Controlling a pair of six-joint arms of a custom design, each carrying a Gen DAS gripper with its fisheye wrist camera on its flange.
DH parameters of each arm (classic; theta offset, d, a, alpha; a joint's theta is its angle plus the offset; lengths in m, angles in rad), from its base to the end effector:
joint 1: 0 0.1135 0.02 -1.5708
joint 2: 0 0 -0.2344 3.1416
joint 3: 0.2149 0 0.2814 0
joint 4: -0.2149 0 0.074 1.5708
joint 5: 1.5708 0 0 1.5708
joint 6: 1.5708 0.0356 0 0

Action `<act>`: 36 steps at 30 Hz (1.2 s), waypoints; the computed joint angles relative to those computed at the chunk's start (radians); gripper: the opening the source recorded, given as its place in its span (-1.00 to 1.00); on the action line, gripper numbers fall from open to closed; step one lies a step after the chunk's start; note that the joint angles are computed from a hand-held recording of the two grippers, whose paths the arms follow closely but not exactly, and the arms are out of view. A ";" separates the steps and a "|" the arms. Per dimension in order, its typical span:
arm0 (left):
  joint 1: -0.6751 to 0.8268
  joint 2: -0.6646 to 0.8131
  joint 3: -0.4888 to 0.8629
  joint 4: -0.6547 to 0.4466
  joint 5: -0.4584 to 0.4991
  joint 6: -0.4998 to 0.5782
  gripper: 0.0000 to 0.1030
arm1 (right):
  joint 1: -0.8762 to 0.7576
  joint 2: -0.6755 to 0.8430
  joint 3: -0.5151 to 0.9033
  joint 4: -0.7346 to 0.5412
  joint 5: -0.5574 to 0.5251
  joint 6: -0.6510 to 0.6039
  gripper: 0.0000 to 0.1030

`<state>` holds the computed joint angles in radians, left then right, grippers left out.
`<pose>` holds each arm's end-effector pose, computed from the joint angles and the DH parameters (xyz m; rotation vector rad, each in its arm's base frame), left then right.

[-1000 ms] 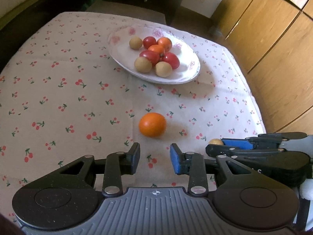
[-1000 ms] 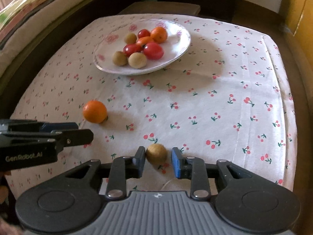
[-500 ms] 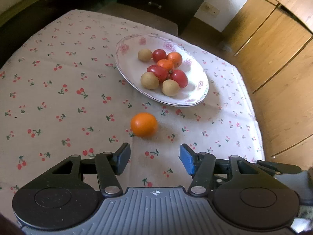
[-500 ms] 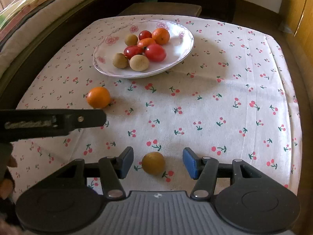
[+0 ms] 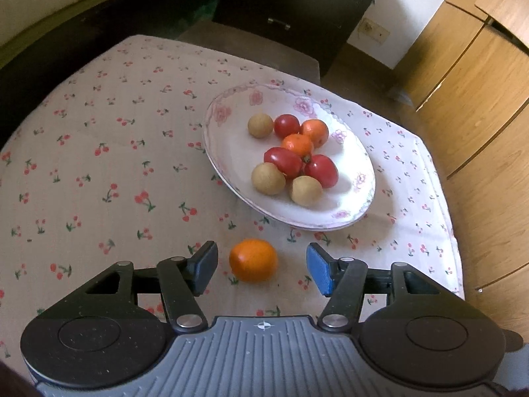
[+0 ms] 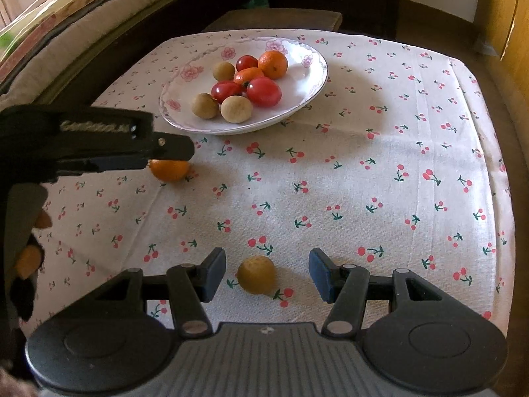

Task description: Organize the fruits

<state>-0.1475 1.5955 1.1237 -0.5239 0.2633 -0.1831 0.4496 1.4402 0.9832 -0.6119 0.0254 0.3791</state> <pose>0.3517 -0.0616 0.1854 0.0551 2.5809 -0.4625 0.2844 0.1363 0.1824 -0.0851 2.6603 0.2438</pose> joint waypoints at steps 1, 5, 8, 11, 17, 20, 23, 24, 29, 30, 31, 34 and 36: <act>-0.005 0.007 0.003 0.002 -0.008 0.002 0.30 | 0.000 0.000 0.000 0.001 0.000 -0.001 0.08; -0.027 0.035 0.013 0.013 -0.042 0.021 0.23 | 0.007 0.002 0.001 0.000 0.012 -0.008 0.06; -0.035 0.053 0.020 0.014 -0.055 0.039 0.06 | 0.018 0.012 0.010 -0.008 0.039 -0.021 -0.05; -0.039 0.053 0.014 0.021 -0.073 0.058 -0.08 | 0.012 0.014 0.013 -0.009 0.038 -0.028 -0.14; -0.030 0.037 0.004 0.004 -0.055 0.085 -0.15 | 0.006 0.018 0.025 -0.018 0.031 -0.030 -0.31; -0.024 0.016 -0.010 -0.012 -0.047 0.104 -0.16 | 0.005 0.008 0.024 -0.024 0.025 -0.023 -0.40; -0.011 -0.010 -0.025 -0.032 -0.024 0.118 -0.16 | 0.008 -0.005 0.024 -0.030 0.034 -0.013 -0.50; -0.007 -0.018 -0.030 -0.039 -0.016 0.124 -0.16 | 0.009 -0.010 0.024 -0.033 0.036 -0.010 -0.52; 0.008 -0.071 -0.061 -0.058 0.009 0.150 -0.22 | 0.014 -0.023 0.022 -0.047 0.044 0.000 -0.52; 0.012 -0.079 -0.064 -0.064 0.016 0.153 -0.22 | 0.015 -0.022 0.022 -0.047 0.044 0.003 -0.52; 0.013 -0.086 -0.069 -0.066 0.020 0.154 -0.22 | 0.013 -0.023 0.022 -0.050 0.037 0.001 -0.52; 0.013 -0.091 -0.076 -0.068 0.018 0.158 -0.22 | -0.002 -0.030 0.009 -0.040 0.015 0.020 -0.51; 0.013 -0.082 -0.074 -0.070 0.021 0.156 -0.21 | -0.007 -0.022 0.010 -0.056 -0.010 0.024 -0.51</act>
